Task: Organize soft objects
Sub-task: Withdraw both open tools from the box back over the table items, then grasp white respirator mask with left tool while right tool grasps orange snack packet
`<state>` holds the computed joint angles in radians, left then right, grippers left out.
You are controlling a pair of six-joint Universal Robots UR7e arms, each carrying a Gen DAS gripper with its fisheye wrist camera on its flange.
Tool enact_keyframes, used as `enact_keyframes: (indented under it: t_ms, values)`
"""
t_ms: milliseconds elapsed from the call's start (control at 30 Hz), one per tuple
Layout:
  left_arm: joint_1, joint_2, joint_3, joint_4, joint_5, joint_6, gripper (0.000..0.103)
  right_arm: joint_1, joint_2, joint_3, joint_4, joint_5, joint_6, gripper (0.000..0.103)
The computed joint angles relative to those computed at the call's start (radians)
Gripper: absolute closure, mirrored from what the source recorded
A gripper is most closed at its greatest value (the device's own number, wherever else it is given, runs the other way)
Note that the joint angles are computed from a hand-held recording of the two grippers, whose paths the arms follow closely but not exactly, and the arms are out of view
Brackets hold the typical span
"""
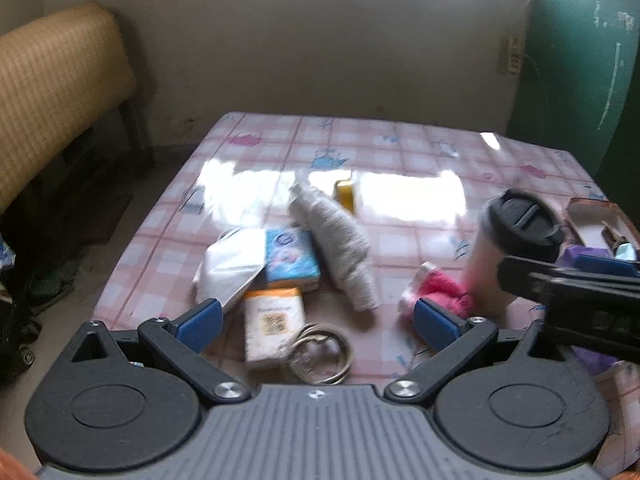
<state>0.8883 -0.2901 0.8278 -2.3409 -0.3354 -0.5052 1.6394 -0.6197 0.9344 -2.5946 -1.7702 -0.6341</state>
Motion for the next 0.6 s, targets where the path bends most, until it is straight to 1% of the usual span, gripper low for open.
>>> enact_keyframes:
  t_ms: [67, 167, 300, 333, 400, 467, 533, 600]
  values:
    - [0.006, -0.027, 0.049, 0.007, 0.003, -0.041, 0.000, -0.006, -0.013, 0.032, -0.009, 0.015, -0.007, 0.014]
    - [0.019, -0.064, 0.105, 0.039, 0.012, -0.108, 0.000, -0.011, -0.016, 0.062, -0.008, -0.005, -0.033, 0.014]
    - [0.042, -0.108, 0.163, 0.092, 0.033, -0.206, 0.000, -0.023, -0.018, 0.083, 0.024, 0.001, -0.019, 0.014]
    - [0.050, -0.115, 0.172, 0.081, 0.034, -0.210, 0.000, -0.026, -0.019, 0.089, 0.029, 0.002, -0.016, 0.014]
    - [0.062, -0.118, 0.176, 0.050, 0.038, -0.194, 0.000, -0.029, -0.020, 0.099, 0.037, 0.012, -0.021, 0.014]
    - [0.074, -0.109, 0.165, 0.000, 0.042, -0.133, 0.000, -0.033, -0.022, 0.113, 0.046, 0.026, -0.026, 0.014]
    - [0.087, -0.095, 0.138, -0.012, 0.042, -0.088, 0.000, -0.033, -0.021, 0.121, 0.055, 0.038, -0.034, 0.014]
    - [0.099, -0.086, 0.119, -0.019, 0.044, -0.071, 0.000, -0.031, -0.022, 0.132, 0.055, 0.042, -0.048, 0.014]
